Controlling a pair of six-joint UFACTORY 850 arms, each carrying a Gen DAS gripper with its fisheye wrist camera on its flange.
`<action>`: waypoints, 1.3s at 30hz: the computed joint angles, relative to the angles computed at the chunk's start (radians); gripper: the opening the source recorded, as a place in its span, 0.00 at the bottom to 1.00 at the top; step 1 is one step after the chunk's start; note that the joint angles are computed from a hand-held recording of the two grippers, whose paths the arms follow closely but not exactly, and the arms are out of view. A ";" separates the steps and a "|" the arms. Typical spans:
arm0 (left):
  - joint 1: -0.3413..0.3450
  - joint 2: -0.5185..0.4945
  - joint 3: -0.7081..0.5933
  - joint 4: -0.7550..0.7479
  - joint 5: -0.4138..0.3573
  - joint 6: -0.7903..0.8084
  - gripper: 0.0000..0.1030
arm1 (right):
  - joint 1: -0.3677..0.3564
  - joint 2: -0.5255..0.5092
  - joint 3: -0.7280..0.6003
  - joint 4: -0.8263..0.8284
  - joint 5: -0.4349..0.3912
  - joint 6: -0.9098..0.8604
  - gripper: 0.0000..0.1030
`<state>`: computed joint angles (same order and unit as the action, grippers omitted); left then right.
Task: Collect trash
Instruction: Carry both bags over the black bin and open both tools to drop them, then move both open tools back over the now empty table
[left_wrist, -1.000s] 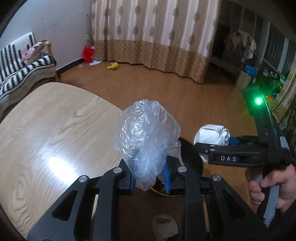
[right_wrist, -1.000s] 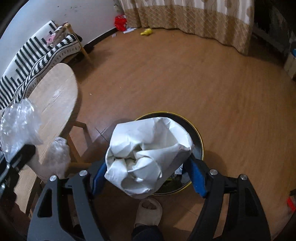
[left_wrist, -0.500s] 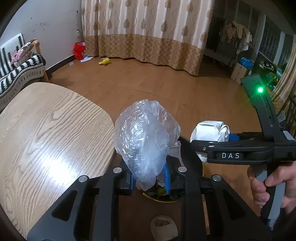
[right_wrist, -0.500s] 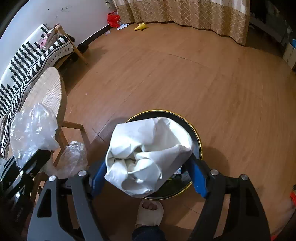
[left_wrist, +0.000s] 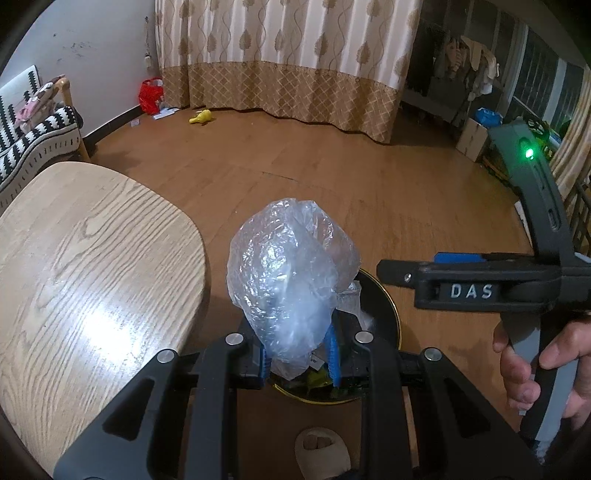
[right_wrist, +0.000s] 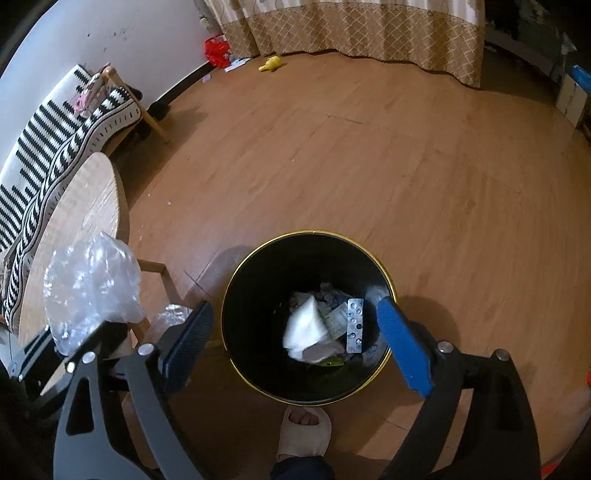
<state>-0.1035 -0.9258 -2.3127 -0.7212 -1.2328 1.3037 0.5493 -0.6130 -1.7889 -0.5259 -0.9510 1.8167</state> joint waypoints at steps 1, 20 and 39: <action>-0.001 -0.001 -0.001 0.001 -0.002 -0.003 0.22 | 0.002 0.003 0.003 -0.007 -0.012 0.018 0.85; -0.060 -0.018 0.045 0.013 -0.046 -0.048 0.65 | 0.028 0.080 0.087 -0.118 -0.084 0.275 0.86; -0.144 -0.023 0.091 0.315 0.047 -0.111 0.94 | 0.039 0.121 0.129 -0.165 -0.118 0.380 0.86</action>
